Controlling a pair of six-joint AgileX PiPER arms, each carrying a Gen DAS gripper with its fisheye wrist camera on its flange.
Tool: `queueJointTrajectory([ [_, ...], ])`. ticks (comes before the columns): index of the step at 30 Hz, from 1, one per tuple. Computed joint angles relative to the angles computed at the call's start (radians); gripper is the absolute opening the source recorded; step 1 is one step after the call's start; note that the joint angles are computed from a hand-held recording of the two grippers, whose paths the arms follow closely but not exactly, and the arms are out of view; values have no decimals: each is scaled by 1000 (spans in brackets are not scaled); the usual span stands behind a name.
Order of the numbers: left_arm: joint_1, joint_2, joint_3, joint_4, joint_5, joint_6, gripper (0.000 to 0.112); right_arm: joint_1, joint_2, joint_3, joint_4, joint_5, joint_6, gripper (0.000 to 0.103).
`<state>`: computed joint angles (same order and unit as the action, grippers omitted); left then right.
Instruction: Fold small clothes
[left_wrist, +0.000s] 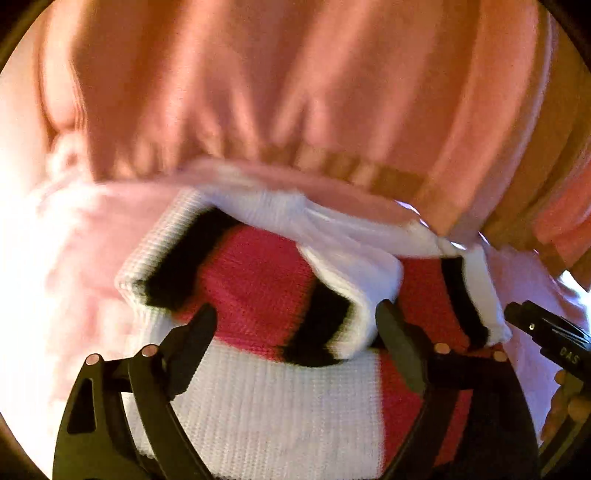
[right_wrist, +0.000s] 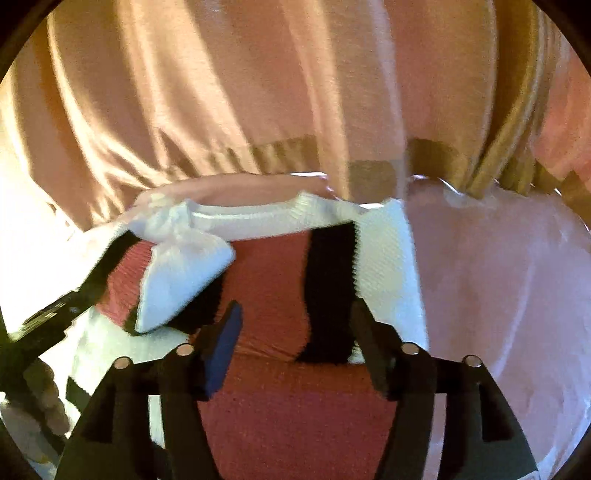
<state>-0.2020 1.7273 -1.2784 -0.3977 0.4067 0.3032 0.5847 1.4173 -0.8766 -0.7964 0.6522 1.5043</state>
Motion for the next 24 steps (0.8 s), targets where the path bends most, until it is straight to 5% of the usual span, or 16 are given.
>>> queueJointTrajectory([
  [6, 78, -18, 9, 23, 16, -40, 86, 82, 267, -341, 67, 38, -183, 63],
  [13, 160, 39, -44, -48, 116, -6, 86, 51, 663, -846, 243, 272, -490, 64],
  [14, 174, 37, -45, -66, 130, 10, 86, 42, 700, -884, 262, 302, -511, 62],
  [15, 184, 39, -47, -74, 134, 15, 86, 36, 714, -896, 273, 313, -521, 40],
  [17, 190, 45, -53, -69, 145, 16, 86, 25, 666, -828, 278, 268, -505, 11],
  [21, 189, 44, -56, -64, 157, 14, 86, 43, 352, -503, 90, 94, -255, 11],
  [24, 178, 49, -56, -71, 165, 14, 86, 47, 173, -321, -5, 137, -146, 22],
])
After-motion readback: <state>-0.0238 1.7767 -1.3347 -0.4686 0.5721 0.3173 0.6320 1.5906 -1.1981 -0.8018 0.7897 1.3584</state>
